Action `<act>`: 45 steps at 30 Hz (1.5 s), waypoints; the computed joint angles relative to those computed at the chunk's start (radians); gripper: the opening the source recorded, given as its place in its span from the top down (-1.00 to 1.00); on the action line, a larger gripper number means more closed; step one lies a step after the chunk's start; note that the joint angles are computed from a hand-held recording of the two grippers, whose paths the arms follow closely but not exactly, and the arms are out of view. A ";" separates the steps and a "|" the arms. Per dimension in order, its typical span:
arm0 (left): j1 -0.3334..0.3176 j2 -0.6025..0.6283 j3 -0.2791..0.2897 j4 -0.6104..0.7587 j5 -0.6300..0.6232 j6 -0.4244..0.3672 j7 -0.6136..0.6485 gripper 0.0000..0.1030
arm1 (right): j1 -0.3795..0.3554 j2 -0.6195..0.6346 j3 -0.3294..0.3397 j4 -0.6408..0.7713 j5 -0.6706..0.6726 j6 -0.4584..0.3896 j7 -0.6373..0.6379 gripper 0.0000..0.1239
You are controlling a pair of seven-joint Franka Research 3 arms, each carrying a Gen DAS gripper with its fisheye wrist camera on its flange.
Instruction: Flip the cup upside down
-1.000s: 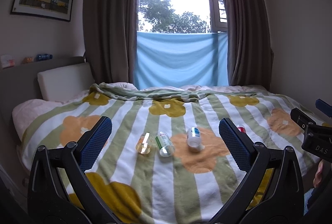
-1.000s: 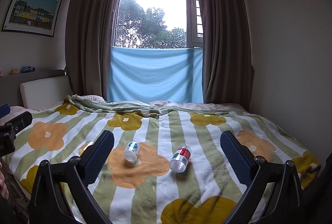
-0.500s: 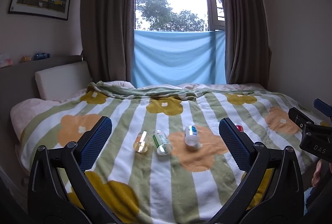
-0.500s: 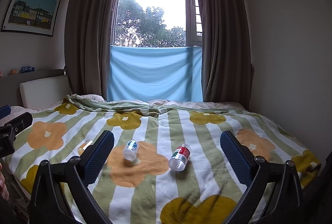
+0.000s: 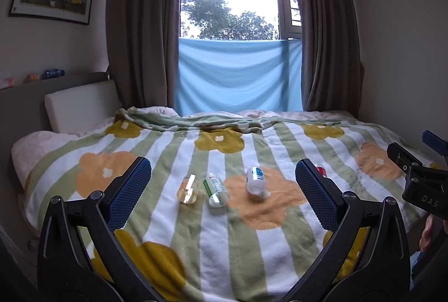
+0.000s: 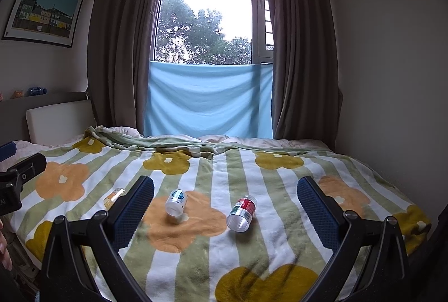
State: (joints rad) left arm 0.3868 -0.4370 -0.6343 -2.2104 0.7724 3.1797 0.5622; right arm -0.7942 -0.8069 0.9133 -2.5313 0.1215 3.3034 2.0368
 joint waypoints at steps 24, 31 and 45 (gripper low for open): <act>-0.155 0.122 0.101 0.079 0.050 -0.075 0.047 -0.99 | -0.005 0.021 0.004 -0.008 -0.002 0.009 -0.005 -0.65; -0.298 0.224 0.197 0.146 0.072 -0.117 0.081 -0.99 | 0.016 0.146 -0.027 0.020 -0.008 0.012 -0.038 -0.65; -0.518 0.458 0.376 0.261 -0.039 -0.229 0.215 -0.99 | -0.163 0.965 0.095 0.636 -0.791 -0.503 0.182 -0.65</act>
State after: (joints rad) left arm -0.1312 0.0213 -0.2585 -1.9493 0.7337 2.9503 0.7771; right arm -0.9571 0.1582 1.0086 -1.8953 -0.6695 2.8003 2.2189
